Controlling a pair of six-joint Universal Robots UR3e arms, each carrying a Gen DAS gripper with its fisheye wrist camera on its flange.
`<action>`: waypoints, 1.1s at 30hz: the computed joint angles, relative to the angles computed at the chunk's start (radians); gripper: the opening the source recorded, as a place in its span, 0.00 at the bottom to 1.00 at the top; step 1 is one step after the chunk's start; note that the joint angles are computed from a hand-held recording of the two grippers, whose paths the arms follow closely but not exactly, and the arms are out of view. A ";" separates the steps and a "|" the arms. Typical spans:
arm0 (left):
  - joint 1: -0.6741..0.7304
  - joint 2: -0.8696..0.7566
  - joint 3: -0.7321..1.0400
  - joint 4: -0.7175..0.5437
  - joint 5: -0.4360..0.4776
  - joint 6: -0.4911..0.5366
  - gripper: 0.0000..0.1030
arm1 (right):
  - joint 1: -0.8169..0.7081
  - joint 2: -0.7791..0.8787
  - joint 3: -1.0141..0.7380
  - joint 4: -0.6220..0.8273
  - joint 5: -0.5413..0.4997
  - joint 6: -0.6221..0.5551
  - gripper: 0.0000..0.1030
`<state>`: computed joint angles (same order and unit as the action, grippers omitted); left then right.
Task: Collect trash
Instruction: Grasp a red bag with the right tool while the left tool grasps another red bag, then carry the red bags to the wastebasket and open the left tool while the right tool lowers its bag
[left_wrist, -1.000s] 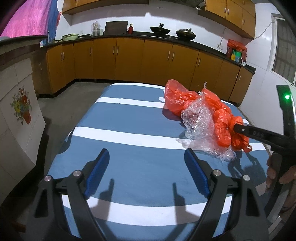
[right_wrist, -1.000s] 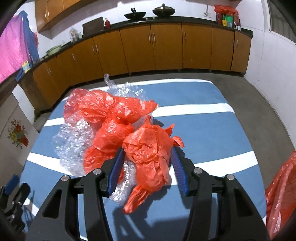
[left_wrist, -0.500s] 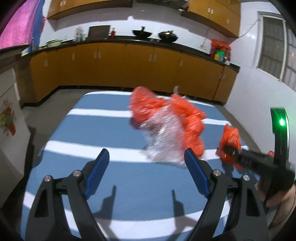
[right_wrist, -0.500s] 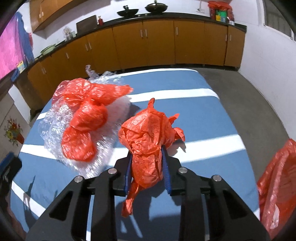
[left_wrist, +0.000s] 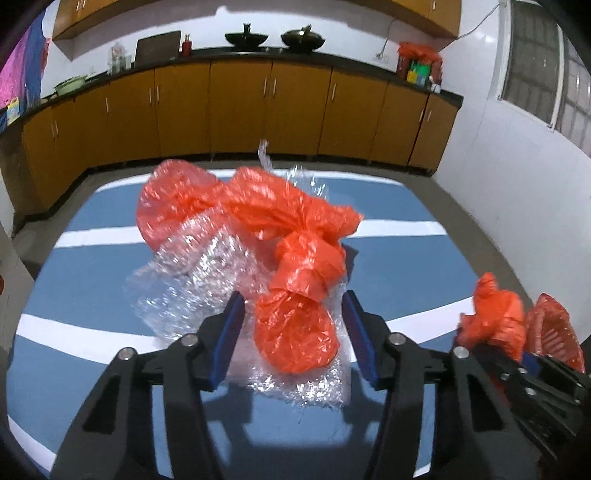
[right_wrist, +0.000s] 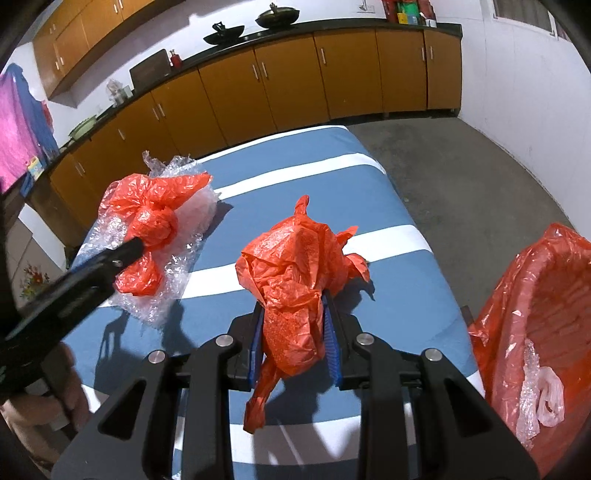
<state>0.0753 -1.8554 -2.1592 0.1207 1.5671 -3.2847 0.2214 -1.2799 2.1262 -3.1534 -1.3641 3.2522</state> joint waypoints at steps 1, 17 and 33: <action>-0.005 -0.013 0.013 -0.010 0.007 0.001 0.44 | -0.002 0.004 -0.004 0.000 0.006 0.001 0.28; 0.045 0.099 -0.160 0.099 -0.131 0.059 0.07 | -0.027 -0.059 0.061 -0.014 0.036 0.005 0.28; 0.017 0.457 -0.317 -0.043 -0.172 0.055 0.07 | -0.094 -0.353 0.243 0.020 0.056 0.006 0.28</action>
<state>0.0922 -1.3980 -2.4767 0.0775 1.3947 -3.2299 0.1279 -1.6328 2.3696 -3.1335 -1.3082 3.2581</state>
